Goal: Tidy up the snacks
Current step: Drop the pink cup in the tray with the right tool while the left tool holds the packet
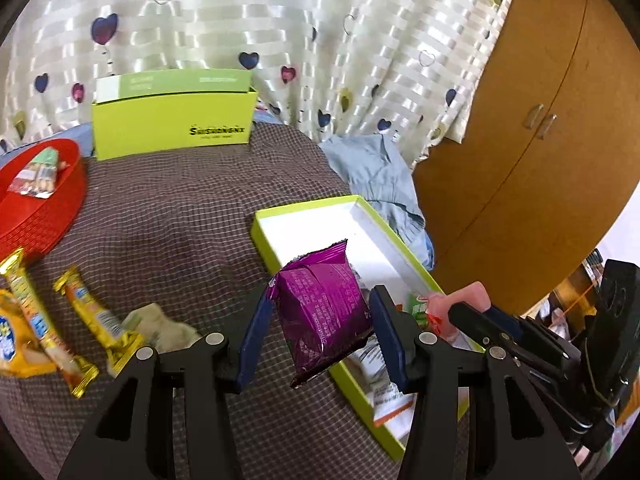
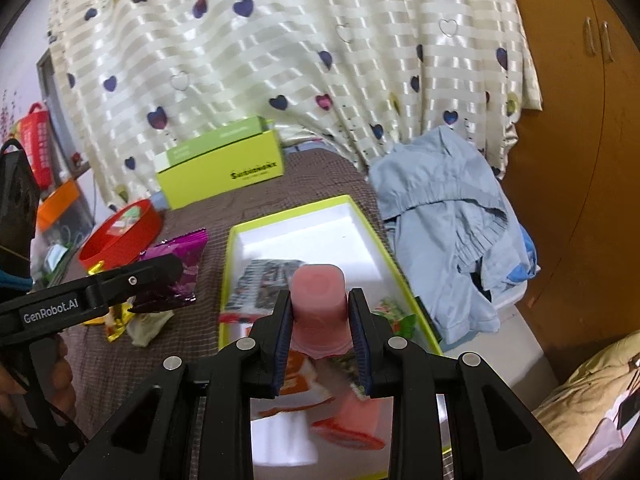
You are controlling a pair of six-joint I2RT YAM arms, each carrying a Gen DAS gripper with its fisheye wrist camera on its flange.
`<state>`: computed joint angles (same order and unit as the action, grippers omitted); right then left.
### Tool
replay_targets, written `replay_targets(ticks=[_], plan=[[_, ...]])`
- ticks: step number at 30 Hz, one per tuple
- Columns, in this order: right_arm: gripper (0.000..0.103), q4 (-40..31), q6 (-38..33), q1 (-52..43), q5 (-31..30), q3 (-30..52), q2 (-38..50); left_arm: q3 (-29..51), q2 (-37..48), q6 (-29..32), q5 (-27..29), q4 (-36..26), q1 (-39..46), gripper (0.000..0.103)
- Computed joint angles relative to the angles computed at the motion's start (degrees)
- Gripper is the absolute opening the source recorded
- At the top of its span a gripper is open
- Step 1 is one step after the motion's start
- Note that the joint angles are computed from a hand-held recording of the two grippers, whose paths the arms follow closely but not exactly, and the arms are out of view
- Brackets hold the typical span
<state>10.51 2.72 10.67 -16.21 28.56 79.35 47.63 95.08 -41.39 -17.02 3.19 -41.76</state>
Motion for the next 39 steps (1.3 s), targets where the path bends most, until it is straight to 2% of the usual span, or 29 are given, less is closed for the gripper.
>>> replay_targets(ticks=[10, 28, 39], plan=[[0.026, 1.35, -1.10, -2.39, -0.18, 3.76, 7.04, 6.95, 7.95, 2.51, 4.62, 0.73, 1.19, 0.052], [0.025, 2.80, -4.03, -3.21, -0.76, 8.39, 14.86, 19.36, 18.52, 6.68, 7.52, -3.19, 1.99, 0.052], [0.026, 2.41, -3.89, -4.42, -1.50, 9.73, 18.04, 24.94, 23.75, 7.07, 8.85, -5.45, 2.24, 0.052]])
